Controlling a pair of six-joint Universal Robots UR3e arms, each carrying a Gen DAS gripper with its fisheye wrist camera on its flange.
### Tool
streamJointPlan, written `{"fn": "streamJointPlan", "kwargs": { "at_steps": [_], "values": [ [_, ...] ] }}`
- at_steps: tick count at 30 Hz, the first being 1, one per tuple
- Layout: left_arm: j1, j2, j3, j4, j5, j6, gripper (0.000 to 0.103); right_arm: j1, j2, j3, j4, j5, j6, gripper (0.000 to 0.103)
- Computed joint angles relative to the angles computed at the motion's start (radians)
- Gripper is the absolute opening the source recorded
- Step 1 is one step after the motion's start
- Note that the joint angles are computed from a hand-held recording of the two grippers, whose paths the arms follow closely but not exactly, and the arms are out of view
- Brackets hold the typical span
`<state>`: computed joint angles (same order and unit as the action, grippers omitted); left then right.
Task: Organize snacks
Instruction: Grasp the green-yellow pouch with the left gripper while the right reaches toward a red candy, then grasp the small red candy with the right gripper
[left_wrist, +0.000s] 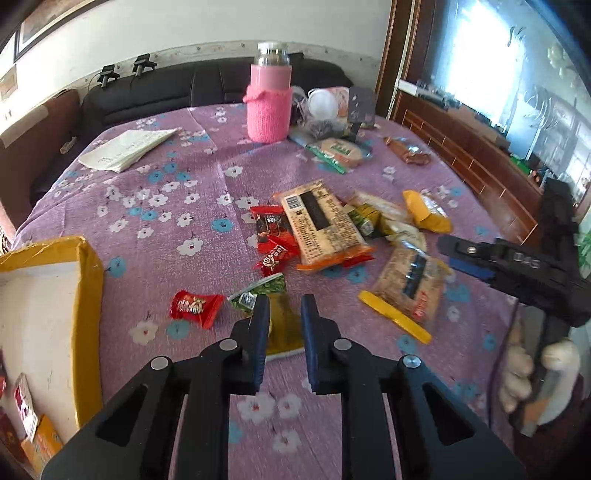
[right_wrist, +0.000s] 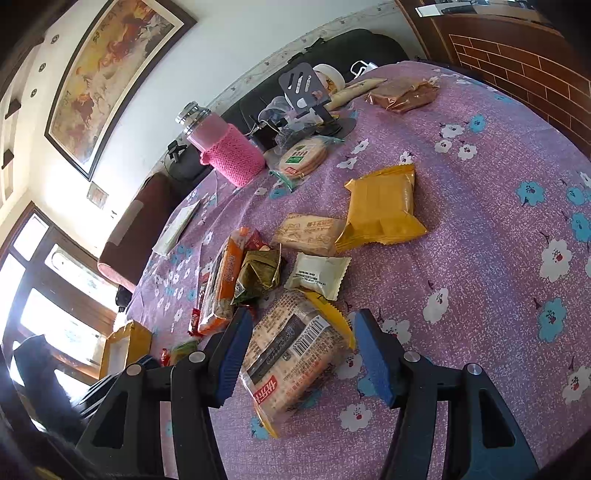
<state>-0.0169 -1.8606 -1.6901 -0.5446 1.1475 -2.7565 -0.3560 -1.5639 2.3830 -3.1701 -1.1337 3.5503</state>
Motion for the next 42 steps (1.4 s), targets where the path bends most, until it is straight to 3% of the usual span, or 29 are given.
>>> {"fn": "streamJointPlan", "kwargs": {
  "at_steps": [7,11,18,20,23,27,31,34,38,42],
  "values": [
    [0.042,0.027,-0.02,-0.07,-0.028,-0.018,0.017,0.055,0.007,0.005,-0.066,-0.069,0.011,0.061],
    [0.004,-0.049,0.028,-0.053,0.005,-0.051,0.044,0.062,0.006,0.004,-0.069,-0.071,0.011,0.061],
    [-0.113,-0.214,0.142,0.041,0.171,-0.063,0.044,0.061,0.007,-0.002,-0.059,-0.059,0.003,0.061],
    [-0.139,-0.235,0.155,0.056,0.227,-0.06,0.036,0.072,0.012,-0.008,-0.058,-0.069,-0.001,0.061],
    [-0.129,-0.209,0.115,0.076,0.215,-0.065,0.033,0.081,0.021,-0.017,-0.061,-0.075,-0.006,0.061],
    [-0.047,-0.079,-0.03,0.107,0.11,-0.073,0.033,0.091,0.029,-0.021,-0.074,-0.074,-0.025,0.061],
    [0.145,0.186,-0.264,0.086,-0.066,-0.029,0.033,0.121,0.044,-0.02,-0.126,-0.035,-0.079,0.061],
    [0.327,0.384,-0.388,-0.018,-0.203,0.041,0.033,0.162,0.074,-0.058,-0.108,0.043,-0.155,0.06],
    [0.528,0.565,-0.479,-0.16,-0.316,0.144,0.033,0.218,0.128,-0.186,0.036,0.165,-0.164,0.06],
    [0.682,0.666,-0.529,-0.282,-0.392,0.236,0.033,0.402,0.267,-0.486,0.208,0.033,-0.152,0.06]
  ]
}}
